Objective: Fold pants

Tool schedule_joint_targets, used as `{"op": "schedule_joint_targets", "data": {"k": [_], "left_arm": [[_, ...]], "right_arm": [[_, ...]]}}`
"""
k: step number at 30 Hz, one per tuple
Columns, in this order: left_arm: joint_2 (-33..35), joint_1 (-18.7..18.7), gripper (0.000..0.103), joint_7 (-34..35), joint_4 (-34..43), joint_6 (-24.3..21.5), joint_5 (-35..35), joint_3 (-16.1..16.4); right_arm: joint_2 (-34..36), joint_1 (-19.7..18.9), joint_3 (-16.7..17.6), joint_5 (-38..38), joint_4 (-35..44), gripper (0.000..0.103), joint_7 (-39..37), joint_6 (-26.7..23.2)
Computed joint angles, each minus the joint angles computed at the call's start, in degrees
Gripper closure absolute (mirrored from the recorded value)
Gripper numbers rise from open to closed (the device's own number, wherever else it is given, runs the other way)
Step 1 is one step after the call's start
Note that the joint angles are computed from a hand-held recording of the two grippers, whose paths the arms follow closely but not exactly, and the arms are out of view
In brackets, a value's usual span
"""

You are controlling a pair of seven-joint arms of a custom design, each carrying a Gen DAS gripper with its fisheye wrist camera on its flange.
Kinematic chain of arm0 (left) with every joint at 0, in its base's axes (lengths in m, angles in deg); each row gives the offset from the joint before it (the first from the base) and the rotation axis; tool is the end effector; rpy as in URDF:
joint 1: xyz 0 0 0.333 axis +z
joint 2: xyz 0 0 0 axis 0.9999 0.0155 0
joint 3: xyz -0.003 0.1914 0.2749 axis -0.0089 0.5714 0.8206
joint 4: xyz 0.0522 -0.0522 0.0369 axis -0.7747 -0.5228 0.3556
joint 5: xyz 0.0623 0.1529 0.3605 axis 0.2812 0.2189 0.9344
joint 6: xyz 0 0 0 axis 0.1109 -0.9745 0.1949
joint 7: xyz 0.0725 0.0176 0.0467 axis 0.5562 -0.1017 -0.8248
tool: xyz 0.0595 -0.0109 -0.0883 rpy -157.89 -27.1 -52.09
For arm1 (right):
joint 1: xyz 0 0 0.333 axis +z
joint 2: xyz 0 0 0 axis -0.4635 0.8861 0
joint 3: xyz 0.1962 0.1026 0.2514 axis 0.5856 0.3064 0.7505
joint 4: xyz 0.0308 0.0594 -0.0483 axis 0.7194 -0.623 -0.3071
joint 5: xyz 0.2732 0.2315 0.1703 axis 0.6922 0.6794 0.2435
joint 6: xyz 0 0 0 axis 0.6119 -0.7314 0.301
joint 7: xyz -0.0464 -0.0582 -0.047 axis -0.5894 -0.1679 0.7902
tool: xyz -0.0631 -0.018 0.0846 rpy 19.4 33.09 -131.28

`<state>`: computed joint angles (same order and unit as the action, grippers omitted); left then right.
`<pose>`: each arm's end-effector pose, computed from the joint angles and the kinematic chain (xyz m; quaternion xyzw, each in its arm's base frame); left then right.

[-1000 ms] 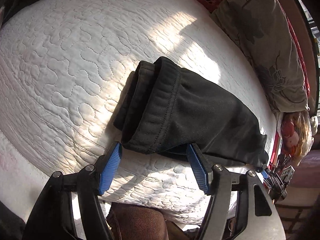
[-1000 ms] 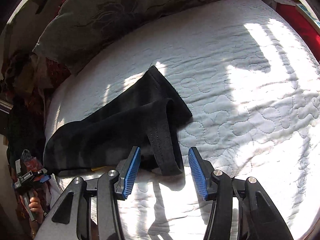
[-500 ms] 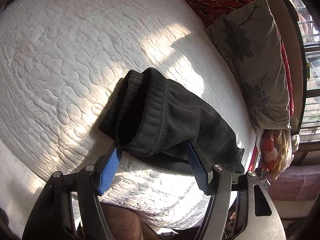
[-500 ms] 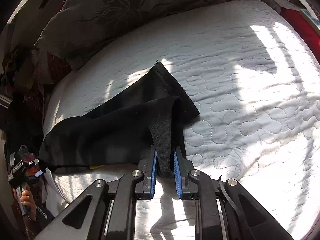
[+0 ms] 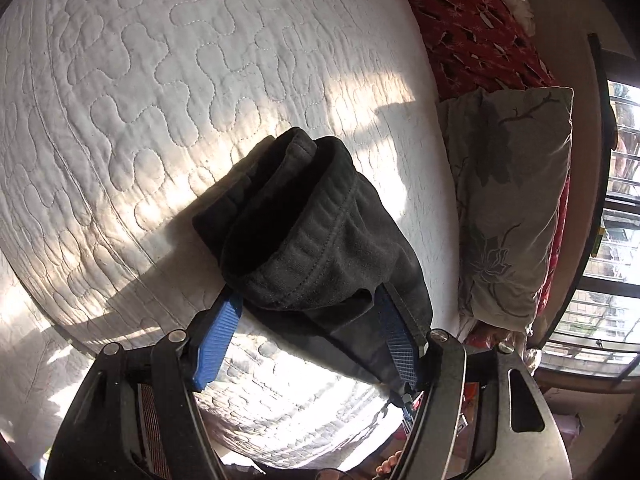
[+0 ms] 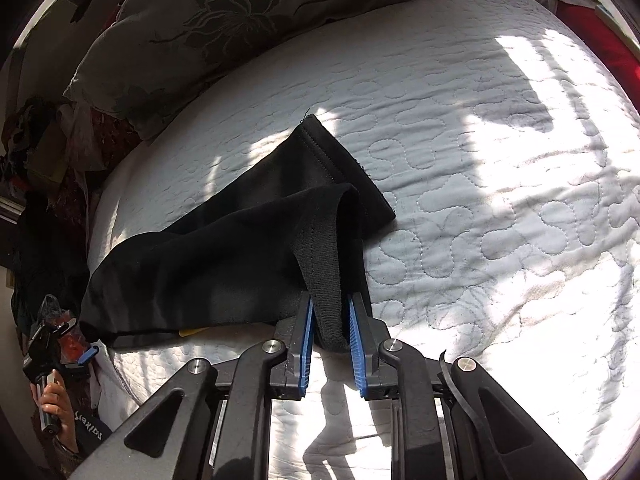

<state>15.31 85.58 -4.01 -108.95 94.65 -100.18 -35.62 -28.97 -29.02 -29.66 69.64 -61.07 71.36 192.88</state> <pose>0.4769 0.0033 0.5216 0.9134 -0.2077 0.3218 0.1380 0.6548 -0.0130 0.5016 -0.6965 0.6651 0.0557 0.2635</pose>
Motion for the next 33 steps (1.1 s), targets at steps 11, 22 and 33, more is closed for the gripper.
{"op": "schedule_joint_targets", "data": {"k": [11,22,33], "left_arm": [[4.09,1.50,0.050,-1.32,3.53,-4.17,-1.07,-0.45],[9.63,5.42,0.087,-4.84,14.85,-10.63,5.41,-1.75],[3.28,5.87,0.089,-1.05,10.29,-6.82,9.69,-1.30]], "right_arm": [[1.49,-1.47,0.10,4.26,1.19,0.082,1.08,-2.35],[6.90,-2.16,1.28,7.34,14.27,0.100,4.78,-4.03],[11.31,-5.86,4.80,14.79,23.12,0.100,1.00,-5.38]]}}
